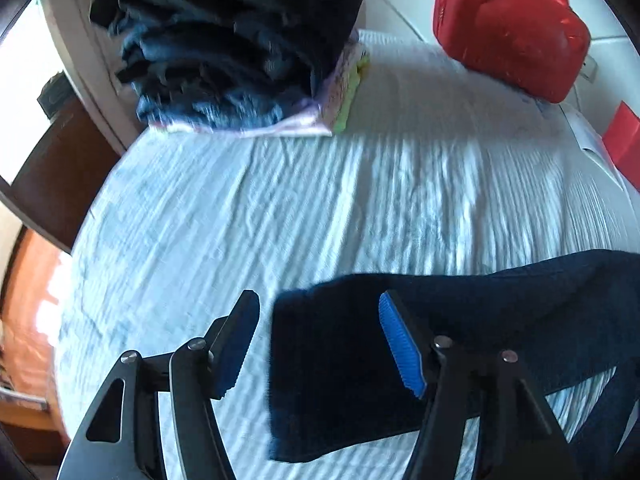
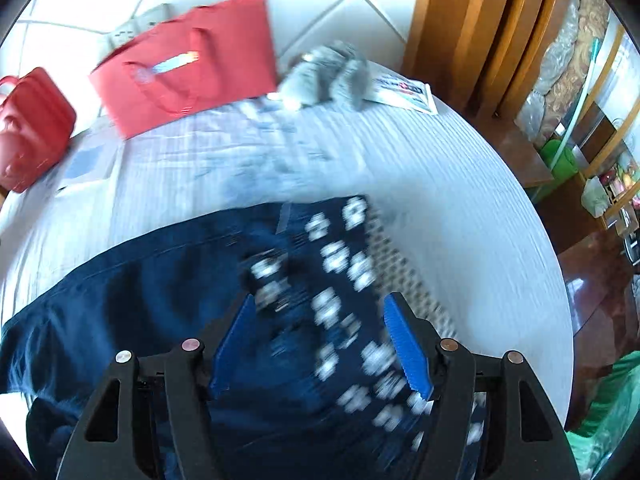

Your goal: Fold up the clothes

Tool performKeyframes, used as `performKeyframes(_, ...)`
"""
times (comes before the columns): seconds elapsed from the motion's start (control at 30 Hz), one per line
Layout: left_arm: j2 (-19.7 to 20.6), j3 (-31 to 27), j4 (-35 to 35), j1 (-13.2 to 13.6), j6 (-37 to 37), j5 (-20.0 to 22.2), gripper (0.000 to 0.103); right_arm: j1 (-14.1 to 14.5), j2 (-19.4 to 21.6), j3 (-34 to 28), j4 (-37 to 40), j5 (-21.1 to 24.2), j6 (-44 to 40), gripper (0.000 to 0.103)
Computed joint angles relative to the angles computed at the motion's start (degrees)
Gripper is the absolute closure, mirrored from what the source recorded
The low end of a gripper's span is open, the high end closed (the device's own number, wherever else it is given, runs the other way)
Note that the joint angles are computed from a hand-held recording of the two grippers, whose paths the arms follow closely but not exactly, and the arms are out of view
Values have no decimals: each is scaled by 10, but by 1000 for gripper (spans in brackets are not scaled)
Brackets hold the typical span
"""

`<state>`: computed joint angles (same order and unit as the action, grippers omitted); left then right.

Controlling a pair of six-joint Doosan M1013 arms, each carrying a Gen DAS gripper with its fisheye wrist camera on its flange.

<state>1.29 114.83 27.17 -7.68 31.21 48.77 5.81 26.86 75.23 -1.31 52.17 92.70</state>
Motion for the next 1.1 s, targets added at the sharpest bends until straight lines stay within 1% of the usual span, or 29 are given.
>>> performKeyframes(0.1,11,6,-15,0,-11,-28,40,-17,35,-38,37,24,-37,37)
performKeyframes(0.2,27,7,-4,-11,-22,-44,40,-28,70,-77,70,57,-63,36)
performKeyframes(0.27,31,6,1,-15,-40,-48,54,-35,94,-101,102,83,-69,35)
performKeyframes(0.3,33,4,7,-19,-51,-42,93,-32,92,-96,103,74,-72,36)
performKeyframes(0.33,38,-2,23,-28,-59,-23,101,-30,91,-92,105,64,-76,52)
performKeyframes(0.37,43,-8,38,-37,-65,-4,101,-26,89,-88,97,56,-76,58)
performKeyframes(0.4,48,-13,58,-48,-74,15,102,-16,82,-80,60,45,-70,62)
performKeyframes(0.43,50,-15,87,-60,-88,32,102,-3,70,-64,13,22,-70,72)
performKeyframes(0.47,49,-17,114,-69,-108,45,102,6,60,-49,-21,1,-69,84)
performKeyframes(0.5,48,-19,141,-78,-126,58,102,15,48,-34,-55,-22,-64,85)
performKeyframes(0.53,47,-21,170,-86,-146,73,102,23,35,-18,-89,-53,-49,92)
performKeyframes(0.57,44,-23,205,-92,-169,86,102,30,22,-2,-125,-83,-30,96)
performKeyframes(0.63,40,-27,275,-100,-209,101,102,38,-3,26,-193,-147,27,96)
performKeyframes(0.67,46,-34,299,-98,-214,102,102,38,-10,33,-219,-170,58,96)
performKeyframes(0.73,61,-50,338,-91,-222,102,100,37,-13,36,-266,-199,124,96)
performKeyframes(0.77,75,-64,331,-79,-217,94,98,34,-10,31,-267,-204,140,95)
performKeyframes(0.8,90,-77,309,-62,-210,73,96,31,4,13,-239,-185,136,94)
performKeyframes(0.83,105,-92,277,-46,-193,58,84,26,19,-7,-206,-164,127,89)
performKeyframes(0.87,120,-107,227,-34,-163,53,72,22,34,-27,-170,-137,114,89)
performKeyframes(0.9,130,-118,189,-25,-137,50,53,19,49,-48,-126,-92,88,87)
performKeyframes(0.93,133,-120,174,-25,-122,46,49,16,62,-65,-100,-53,76,85)
performKeyframes(0.97,134,-120,164,-26,-106,44,48,16,63,-67,-104,-41,83,84)
performKeyframes(1.0,129,-117,158,-32,-91,46,44,16,56,-58,-108,-44,88,82)
performKeyframes(1.03,117,-110,145,-40,-74,41,43,15,42,-40,-104,-56,85,80)
performKeyframes(1.1,87,-91,111,-56,-43,15,43,11,11,-5,-92,-79,75,67)
